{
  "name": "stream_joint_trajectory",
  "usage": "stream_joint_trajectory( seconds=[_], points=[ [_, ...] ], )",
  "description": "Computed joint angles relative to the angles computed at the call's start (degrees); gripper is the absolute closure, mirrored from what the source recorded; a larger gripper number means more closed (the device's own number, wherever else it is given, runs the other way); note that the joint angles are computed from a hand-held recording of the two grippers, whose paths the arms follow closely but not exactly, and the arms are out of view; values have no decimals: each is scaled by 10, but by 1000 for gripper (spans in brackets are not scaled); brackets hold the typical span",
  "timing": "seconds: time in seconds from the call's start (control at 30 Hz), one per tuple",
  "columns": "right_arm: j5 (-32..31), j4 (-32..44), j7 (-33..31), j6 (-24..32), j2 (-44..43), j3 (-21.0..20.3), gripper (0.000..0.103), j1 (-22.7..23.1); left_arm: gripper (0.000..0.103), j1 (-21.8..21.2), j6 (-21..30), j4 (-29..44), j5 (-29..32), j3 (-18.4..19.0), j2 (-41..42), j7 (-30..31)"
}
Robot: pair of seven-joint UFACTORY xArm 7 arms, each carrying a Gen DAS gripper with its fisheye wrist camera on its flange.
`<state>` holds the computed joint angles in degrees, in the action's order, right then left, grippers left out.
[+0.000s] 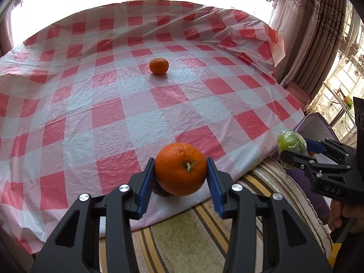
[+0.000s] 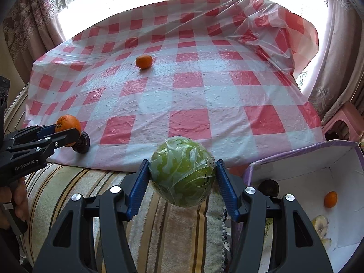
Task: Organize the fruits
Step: 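Lift the orange in the left gripper while the right gripper lifts the cabbage toward the box, then lower both grippers into the box and open them to drop the orange and cabbage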
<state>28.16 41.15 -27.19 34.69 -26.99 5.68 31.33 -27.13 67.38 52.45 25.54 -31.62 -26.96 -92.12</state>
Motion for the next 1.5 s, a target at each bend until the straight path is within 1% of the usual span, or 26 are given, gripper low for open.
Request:
stream_joint_trajectory(
  seconds=[0.27,0.47,0.7,0.9,1.0,1.1,1.23,1.33,1.4,1.5],
  points=[
    [-6,-8,0,-2,-6,-16,45,-21,59,1,-22,41,34,10,63,27],
    [-20,-16,3,-3,-10,-30,45,-49,59,-15,-40,90,73,30,132,47],
    [-46,-26,11,-7,-10,-47,45,-95,59,-55,-61,160,115,68,223,74],
    [-80,-28,23,-20,2,-56,45,-140,59,-98,-80,225,130,106,298,108],
    [-97,-28,30,-27,9,-57,45,-159,59,-122,-80,264,136,123,334,129],
    [-125,-27,42,-37,19,-51,45,-178,59,-145,-84,307,139,141,371,159],
    [-142,-19,44,-31,37,-53,45,-189,59,-174,-98,366,132,161,426,214],
    [-149,-12,44,-24,52,-54,45,-194,59,-188,-111,406,114,176,464,254],
    [-160,-4,49,-18,65,-50,45,-201,59,-196,-110,434,100,188,490,278],
    [-174,12,47,-4,87,-45,45,-206,59,-199,-110,477,64,201,528,328]
  ],
)
